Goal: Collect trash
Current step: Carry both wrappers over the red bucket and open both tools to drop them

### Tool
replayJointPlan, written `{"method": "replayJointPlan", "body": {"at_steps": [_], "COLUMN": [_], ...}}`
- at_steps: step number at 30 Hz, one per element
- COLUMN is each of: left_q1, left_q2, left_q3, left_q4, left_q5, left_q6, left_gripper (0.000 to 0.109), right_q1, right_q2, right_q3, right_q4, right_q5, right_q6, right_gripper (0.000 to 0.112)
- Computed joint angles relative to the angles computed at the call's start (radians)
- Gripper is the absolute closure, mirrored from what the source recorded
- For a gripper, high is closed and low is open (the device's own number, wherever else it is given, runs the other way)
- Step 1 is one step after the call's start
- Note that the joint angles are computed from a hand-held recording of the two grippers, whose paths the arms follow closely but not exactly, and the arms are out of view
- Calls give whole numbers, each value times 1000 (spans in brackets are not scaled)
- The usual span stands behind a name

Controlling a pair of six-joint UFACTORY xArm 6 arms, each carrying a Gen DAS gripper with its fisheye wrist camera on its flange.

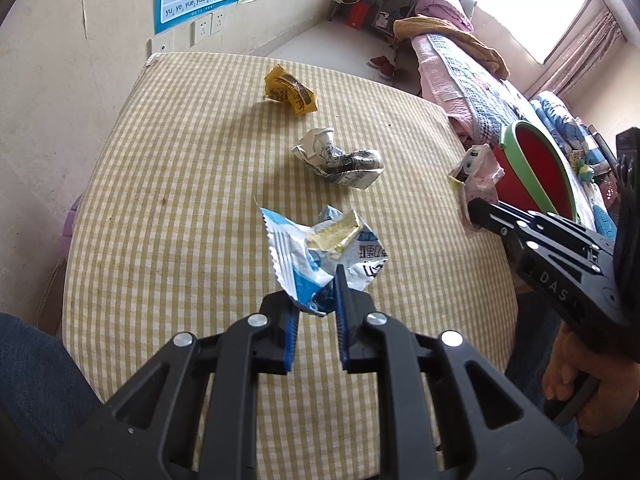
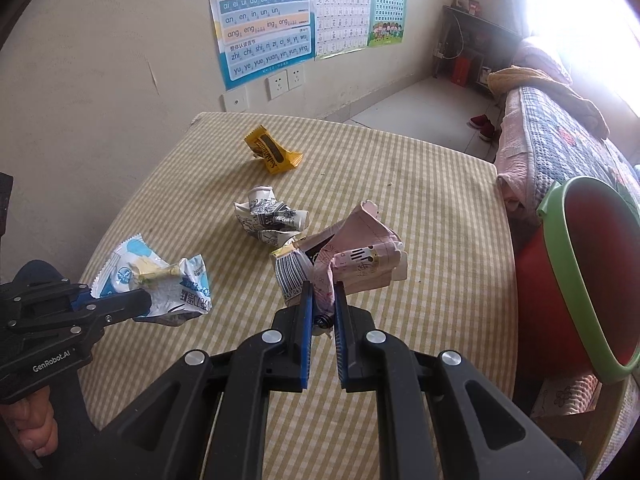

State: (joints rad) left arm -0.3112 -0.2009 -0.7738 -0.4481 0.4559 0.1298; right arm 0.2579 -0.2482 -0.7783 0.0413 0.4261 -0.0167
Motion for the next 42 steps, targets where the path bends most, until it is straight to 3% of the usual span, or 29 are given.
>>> {"method": "replayJointPlan", "body": {"at_steps": [10,20,31,42], "left_q1": [-3,-23,-87,-164], "left_q2": [-91,-121,-58,35], "left_q3": [48,35,-60,-219], "left_q4": [77,183,260,289], "left_q5": [-17,-24,-11,32], "left_q6": [-69,-155,-208,-236], "left_gripper": [94,94,94,94], "right_q1": [29,3,-87,-215], "right_q2": [-115,-188,-250,-269], "right_q3": [58,88,109,55], "right_q4": [-34,-36,18,93], "right_q5": [2,-8,-3,60], "right_q6": [36,28,-30,-137], "right_gripper": [103,103,103,103]}}
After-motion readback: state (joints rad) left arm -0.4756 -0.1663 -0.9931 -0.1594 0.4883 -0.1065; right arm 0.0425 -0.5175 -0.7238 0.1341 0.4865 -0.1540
